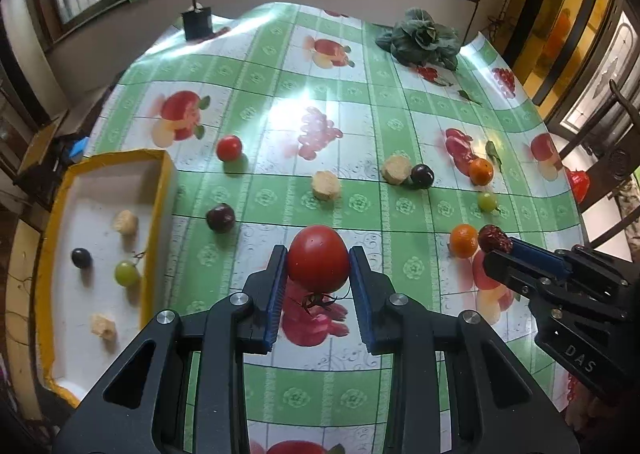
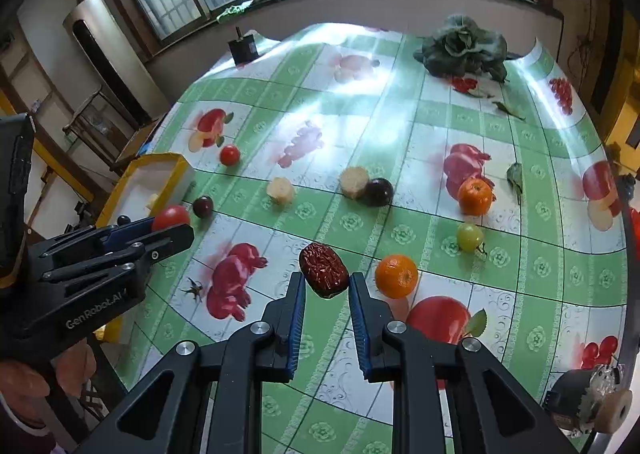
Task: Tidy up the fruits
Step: 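Lift the red tomato with the left tool while the right tool grasps a red date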
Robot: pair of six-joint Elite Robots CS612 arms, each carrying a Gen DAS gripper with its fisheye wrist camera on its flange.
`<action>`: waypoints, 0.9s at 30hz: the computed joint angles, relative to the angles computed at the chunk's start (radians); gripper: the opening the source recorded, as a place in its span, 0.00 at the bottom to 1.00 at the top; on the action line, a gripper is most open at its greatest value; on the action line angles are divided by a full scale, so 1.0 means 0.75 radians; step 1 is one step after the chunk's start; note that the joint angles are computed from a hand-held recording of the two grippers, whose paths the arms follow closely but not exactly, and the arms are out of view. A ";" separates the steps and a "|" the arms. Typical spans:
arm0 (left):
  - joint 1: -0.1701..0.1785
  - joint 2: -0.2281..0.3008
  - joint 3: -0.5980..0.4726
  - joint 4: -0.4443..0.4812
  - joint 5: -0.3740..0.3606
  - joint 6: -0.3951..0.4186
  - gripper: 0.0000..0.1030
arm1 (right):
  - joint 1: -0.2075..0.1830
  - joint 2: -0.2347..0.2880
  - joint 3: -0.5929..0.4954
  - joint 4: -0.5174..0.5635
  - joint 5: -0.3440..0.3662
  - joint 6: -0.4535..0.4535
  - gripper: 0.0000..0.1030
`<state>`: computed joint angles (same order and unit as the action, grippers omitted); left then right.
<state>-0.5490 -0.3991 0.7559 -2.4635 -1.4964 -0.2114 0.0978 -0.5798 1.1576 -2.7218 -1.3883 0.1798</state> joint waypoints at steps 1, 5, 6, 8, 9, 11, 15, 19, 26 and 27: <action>0.000 -0.008 0.014 -0.011 0.011 -0.002 0.29 | 0.003 -0.002 0.000 -0.001 -0.002 -0.005 0.21; 0.002 -0.038 0.069 -0.063 0.048 -0.008 0.29 | 0.015 -0.005 -0.008 0.001 0.003 -0.029 0.21; 0.003 -0.045 0.081 -0.074 0.059 -0.011 0.29 | 0.021 -0.004 -0.015 0.003 0.003 -0.039 0.21; 0.007 -0.056 0.101 -0.090 0.073 -0.024 0.29 | 0.029 0.000 -0.029 0.008 0.007 -0.054 0.21; 0.009 -0.063 0.112 -0.096 0.079 -0.030 0.29 | 0.032 0.001 -0.033 0.007 0.009 -0.061 0.21; 0.012 -0.076 0.137 -0.118 0.098 -0.037 0.29 | 0.039 0.002 -0.039 -0.003 0.009 -0.070 0.21; 0.018 -0.092 0.169 -0.144 0.133 -0.051 0.29 | 0.054 0.008 -0.062 -0.001 0.012 -0.092 0.21; 0.028 -0.107 0.204 -0.172 0.156 -0.065 0.29 | 0.067 0.019 -0.087 0.029 0.017 -0.116 0.21; 0.052 -0.124 0.246 -0.181 0.169 -0.116 0.29 | 0.092 0.043 -0.145 0.091 0.040 -0.170 0.21; 0.056 -0.126 0.251 -0.182 0.172 -0.122 0.29 | 0.096 0.048 -0.156 0.100 0.044 -0.178 0.21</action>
<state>-0.5074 -0.4933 0.9440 -2.6000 -1.3675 -0.3031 0.1696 -0.5436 1.0406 -2.6470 -1.3550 0.0464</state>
